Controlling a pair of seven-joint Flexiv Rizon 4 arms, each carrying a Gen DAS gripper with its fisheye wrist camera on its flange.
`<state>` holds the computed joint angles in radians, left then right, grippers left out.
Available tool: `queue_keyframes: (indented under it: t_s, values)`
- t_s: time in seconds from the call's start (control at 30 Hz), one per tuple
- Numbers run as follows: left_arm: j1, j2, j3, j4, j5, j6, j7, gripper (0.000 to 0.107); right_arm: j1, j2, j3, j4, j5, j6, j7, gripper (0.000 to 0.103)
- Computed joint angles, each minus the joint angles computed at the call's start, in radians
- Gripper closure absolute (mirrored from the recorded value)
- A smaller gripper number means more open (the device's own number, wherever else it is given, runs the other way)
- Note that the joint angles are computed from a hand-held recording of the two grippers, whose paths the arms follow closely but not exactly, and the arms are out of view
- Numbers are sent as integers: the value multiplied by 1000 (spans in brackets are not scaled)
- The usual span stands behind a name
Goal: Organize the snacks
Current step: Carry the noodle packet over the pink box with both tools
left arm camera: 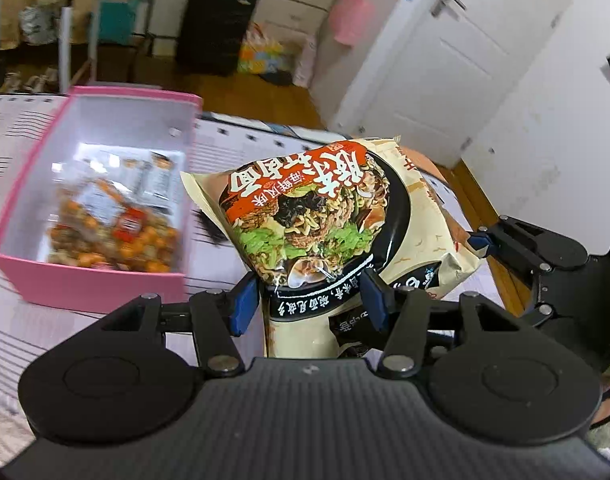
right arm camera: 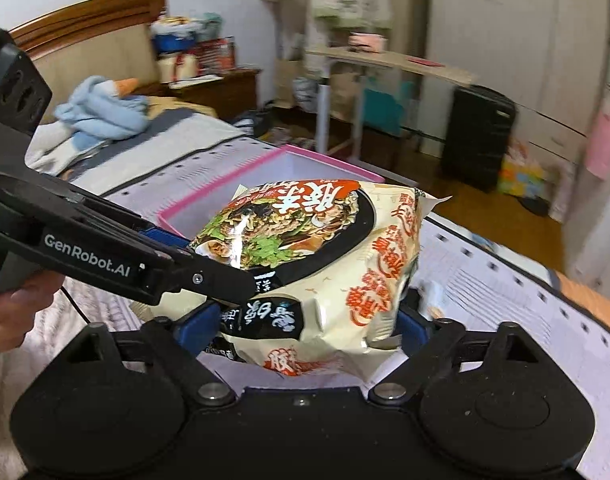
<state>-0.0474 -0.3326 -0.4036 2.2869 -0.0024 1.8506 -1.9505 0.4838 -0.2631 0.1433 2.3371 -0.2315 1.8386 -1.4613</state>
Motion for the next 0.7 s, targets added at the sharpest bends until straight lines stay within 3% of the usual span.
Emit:
queue_keyframes:
  t_s: [0.1, 0.17, 0.23, 0.37, 0.5, 0.7]
  values:
    - [37, 28, 10, 36, 7, 16, -10, 55, -48, -53, 52, -68, -53, -16, -15, 18]
    - [132, 30, -48, 55, 40, 29, -31, 55, -143, -106, 150, -133, -108, -48, -10, 18]
    - [127, 30, -13, 53, 44, 32, -32, 55, -215, -169, 230, -201, -149, -73, -17, 18]
    - [109, 9, 69, 30, 29, 29, -21, 55, -217, -284, 247, -320, -192, -79, -46, 18]
    - [183, -52, 55, -28, 18, -4, -1, 54, -252, -403, 317, -455, -176, -141, -12, 18]
    - [56, -147, 225, -165, -70, -67, 108, 54, -348, -556, 473, -603, -123, -231, -31, 16]
